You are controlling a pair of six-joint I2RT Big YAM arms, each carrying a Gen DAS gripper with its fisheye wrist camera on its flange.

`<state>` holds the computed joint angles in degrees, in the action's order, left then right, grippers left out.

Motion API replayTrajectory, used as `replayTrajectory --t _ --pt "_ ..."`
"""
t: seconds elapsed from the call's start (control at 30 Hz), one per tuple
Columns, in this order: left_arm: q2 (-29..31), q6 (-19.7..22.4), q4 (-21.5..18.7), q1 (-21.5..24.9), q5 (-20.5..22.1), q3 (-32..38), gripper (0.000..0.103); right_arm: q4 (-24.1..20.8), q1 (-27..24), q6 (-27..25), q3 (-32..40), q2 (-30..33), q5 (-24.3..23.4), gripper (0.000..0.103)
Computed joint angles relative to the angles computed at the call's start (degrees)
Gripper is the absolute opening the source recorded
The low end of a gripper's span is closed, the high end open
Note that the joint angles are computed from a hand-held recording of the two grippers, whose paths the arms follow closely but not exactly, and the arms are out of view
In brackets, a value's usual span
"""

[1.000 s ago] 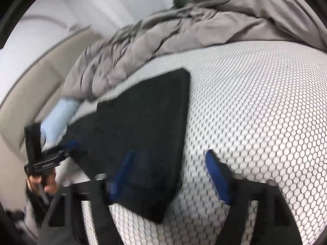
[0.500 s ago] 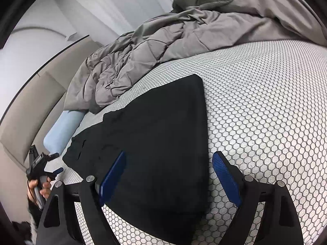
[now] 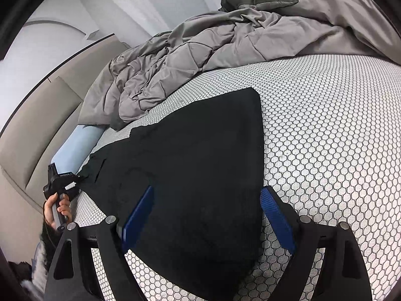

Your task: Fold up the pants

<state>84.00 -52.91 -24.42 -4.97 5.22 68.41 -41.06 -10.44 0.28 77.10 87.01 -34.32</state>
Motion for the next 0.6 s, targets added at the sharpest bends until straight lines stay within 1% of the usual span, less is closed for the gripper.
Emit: replayTrajectory --t 0.13,0.17,0.23,0.27,0.33,0.37,0.4,0.47,0.53,0.57,0.6 --pt "-2.87 7.54 -1.92 -4.60 -8.93 2.95 0.001 0.06 -0.03 -0.11 0.15 0.01 -0.47 0.088" --pt "-3.82 9.96 -1.99 -6.53 -11.22 3.91 0.001 0.09 -0.01 -0.16 0.05 -0.11 -0.40 0.088" --pt "-5.46 14.34 -1.45 -10.15 -13.54 5.43 0.001 0.19 0.04 -0.32 0.08 -0.16 -0.08 0.088" --pt "-5.99 17.19 -1.23 -12.74 -14.44 6.67 0.001 0.27 -0.06 -0.36 -0.14 -0.38 -0.10 0.088" --pt "-5.83 21.04 -1.20 -17.34 -15.68 9.33 0.001 0.47 -0.22 -0.25 -0.18 -0.55 -0.32 0.088" --pt "-4.94 23.10 -1.25 -19.93 -15.60 11.36 0.001 0.61 -0.38 -0.29 -0.20 -0.61 -0.41 0.088" --pt "-3.91 24.31 -1.36 -21.98 -14.68 13.23 0.001 0.74 -0.49 -0.19 -0.26 -0.73 -0.26 0.088" --pt "-1.11 25.42 -1.02 -25.27 -10.40 16.93 0.002 1.18 -0.79 0.25 -0.39 -0.89 -0.31 0.088" --pt "2.41 24.85 -0.96 -27.91 -5.61 20.59 0.002 1.44 -1.09 1.00 -0.39 -0.88 -0.36 0.088" --pt "4.76 23.92 -1.34 -29.48 -2.96 22.56 0.006 1.58 -1.28 1.40 -0.36 -0.85 -0.44 0.088" --pt "7.24 23.88 -2.74 -30.38 0.09 24.91 0.024 1.69 -1.50 1.59 -0.33 -0.80 -0.36 0.088"
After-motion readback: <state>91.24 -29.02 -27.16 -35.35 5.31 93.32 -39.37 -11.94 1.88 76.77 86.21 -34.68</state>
